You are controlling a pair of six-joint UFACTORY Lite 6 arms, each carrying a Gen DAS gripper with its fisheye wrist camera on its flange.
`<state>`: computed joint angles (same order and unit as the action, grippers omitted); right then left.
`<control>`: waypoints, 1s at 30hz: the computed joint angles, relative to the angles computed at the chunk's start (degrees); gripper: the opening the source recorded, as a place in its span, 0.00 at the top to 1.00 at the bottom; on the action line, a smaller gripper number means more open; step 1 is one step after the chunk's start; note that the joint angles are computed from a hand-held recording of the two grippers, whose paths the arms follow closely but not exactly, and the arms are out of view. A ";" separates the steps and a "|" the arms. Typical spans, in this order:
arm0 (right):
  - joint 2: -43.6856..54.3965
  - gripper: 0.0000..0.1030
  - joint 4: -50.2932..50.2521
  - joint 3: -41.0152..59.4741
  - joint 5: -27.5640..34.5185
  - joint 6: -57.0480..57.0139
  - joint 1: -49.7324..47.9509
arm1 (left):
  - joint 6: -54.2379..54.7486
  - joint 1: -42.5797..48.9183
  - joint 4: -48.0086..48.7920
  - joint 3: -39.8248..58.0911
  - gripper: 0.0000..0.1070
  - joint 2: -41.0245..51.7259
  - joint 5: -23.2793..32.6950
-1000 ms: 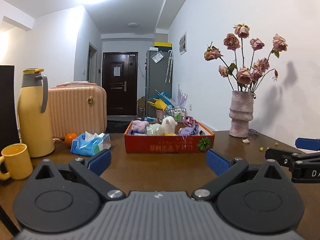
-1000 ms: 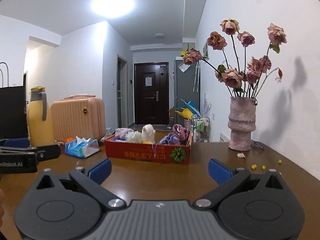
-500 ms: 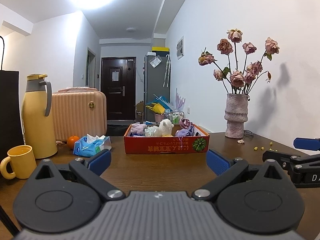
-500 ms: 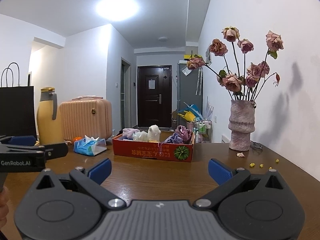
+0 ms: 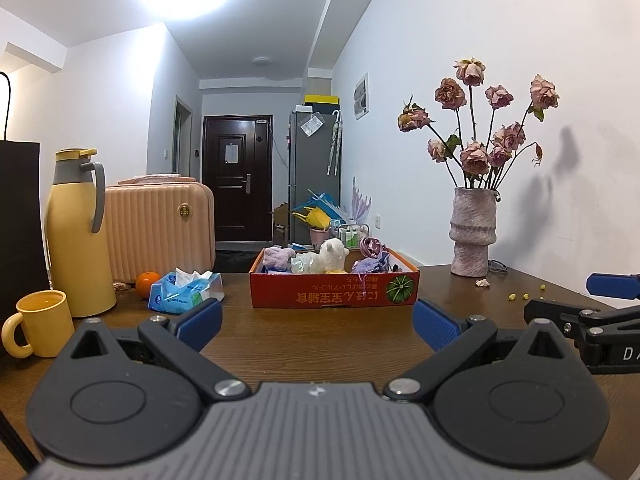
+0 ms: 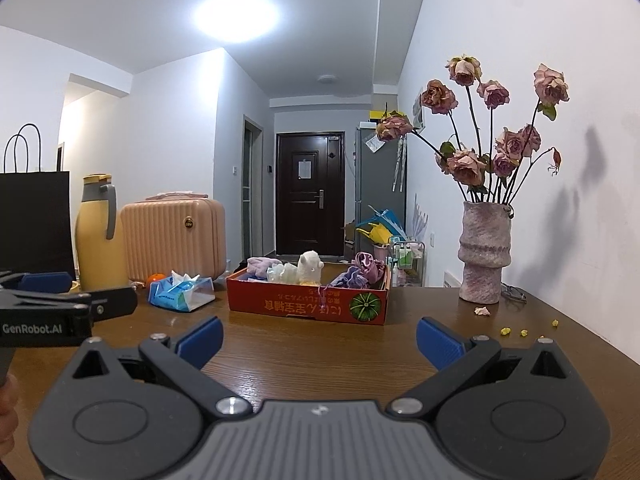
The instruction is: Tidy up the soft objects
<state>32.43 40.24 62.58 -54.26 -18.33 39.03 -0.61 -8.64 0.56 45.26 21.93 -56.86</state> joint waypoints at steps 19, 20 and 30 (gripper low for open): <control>0.09 0.00 -0.05 -0.04 -0.14 0.07 0.04 | 0.01 0.34 0.45 -1.15 0.04 -0.46 -1.04; 0.09 0.00 -0.05 -0.04 -0.14 0.07 0.04 | 0.01 0.34 0.45 -1.15 0.04 -0.46 -1.04; 0.06 0.00 0.39 0.21 0.22 -0.39 0.19 | -0.13 0.67 0.87 -1.43 0.04 -0.56 -1.10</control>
<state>32.49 40.63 62.80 -54.04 -18.72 39.23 -0.75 -7.97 1.42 43.83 21.37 -57.96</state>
